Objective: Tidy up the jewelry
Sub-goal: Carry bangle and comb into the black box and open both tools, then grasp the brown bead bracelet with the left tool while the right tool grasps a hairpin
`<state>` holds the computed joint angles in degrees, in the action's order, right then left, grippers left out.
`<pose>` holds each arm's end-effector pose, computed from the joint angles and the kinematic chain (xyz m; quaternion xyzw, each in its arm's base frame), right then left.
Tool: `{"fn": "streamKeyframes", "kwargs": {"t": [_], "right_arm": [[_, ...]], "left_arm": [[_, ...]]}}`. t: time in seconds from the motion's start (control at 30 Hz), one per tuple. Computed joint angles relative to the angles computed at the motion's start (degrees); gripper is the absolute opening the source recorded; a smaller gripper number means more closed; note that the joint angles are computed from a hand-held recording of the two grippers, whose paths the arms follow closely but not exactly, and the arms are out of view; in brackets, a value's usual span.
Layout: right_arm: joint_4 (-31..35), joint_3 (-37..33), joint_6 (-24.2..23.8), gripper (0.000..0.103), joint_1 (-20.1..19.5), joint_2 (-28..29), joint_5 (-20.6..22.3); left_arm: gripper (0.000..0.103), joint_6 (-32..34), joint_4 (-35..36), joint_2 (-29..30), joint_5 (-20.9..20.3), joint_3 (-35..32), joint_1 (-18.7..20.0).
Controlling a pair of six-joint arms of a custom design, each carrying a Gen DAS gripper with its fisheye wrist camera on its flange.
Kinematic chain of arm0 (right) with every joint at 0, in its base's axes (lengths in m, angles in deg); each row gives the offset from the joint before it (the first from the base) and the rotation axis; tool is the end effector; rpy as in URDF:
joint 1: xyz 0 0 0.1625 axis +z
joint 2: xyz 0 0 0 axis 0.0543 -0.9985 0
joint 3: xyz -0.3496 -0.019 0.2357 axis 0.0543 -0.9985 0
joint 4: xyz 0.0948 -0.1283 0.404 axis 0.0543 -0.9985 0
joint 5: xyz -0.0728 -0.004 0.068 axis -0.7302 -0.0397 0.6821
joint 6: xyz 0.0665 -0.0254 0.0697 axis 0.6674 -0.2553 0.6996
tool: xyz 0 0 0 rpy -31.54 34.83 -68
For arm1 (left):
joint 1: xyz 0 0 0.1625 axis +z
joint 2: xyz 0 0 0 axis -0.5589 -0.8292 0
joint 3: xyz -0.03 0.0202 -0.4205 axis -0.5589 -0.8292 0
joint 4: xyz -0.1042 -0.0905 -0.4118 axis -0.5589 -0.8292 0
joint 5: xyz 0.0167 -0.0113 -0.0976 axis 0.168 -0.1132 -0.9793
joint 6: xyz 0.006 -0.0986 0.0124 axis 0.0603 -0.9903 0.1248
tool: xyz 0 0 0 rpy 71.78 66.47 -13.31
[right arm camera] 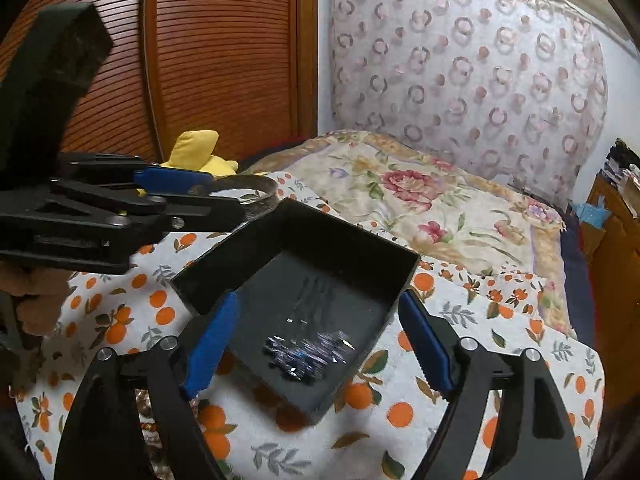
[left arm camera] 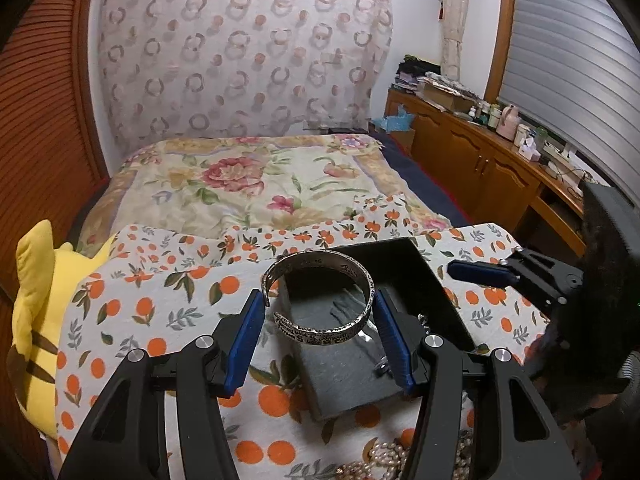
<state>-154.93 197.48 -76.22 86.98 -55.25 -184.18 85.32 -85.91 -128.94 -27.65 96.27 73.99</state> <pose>0.0982 -0.4555 0.3489 0.2212 -0.8449 0.3752 0.3106 -0.4076 -0.5697 0.0698 0.4457 0.8587 -0.2080 0.1439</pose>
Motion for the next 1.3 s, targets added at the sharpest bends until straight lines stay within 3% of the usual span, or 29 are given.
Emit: {"fn": "streamKeyframes", "kwargs": {"t": [0.3,0.57,0.93,1.3], "right_arm": [[-1.1,4.3,2.1,0.084,-0.9,-6.7,-0.7],[-2.3,8.9,3.5,0.084,0.3,-11.7,-1.1],[-5.2,15.4,7.1,0.08,5.5,-14.6,-5.1],[-5.5,21.2,11.4,0.066,7.3,-16.2,-8.3]], "left_arm": [[0.055,0.3,1.6,1.5,-1.0,-0.5,-0.5],[0.064,0.4,-0.4,-1.5,-1.0,3.8,-1.8],[0.086,-0.5,-3.4,-10.6,-1.9,15.3,-3.2],[0.084,-2.9,-3.0,-16.6,-3.7,24.1,-3.5]]}}
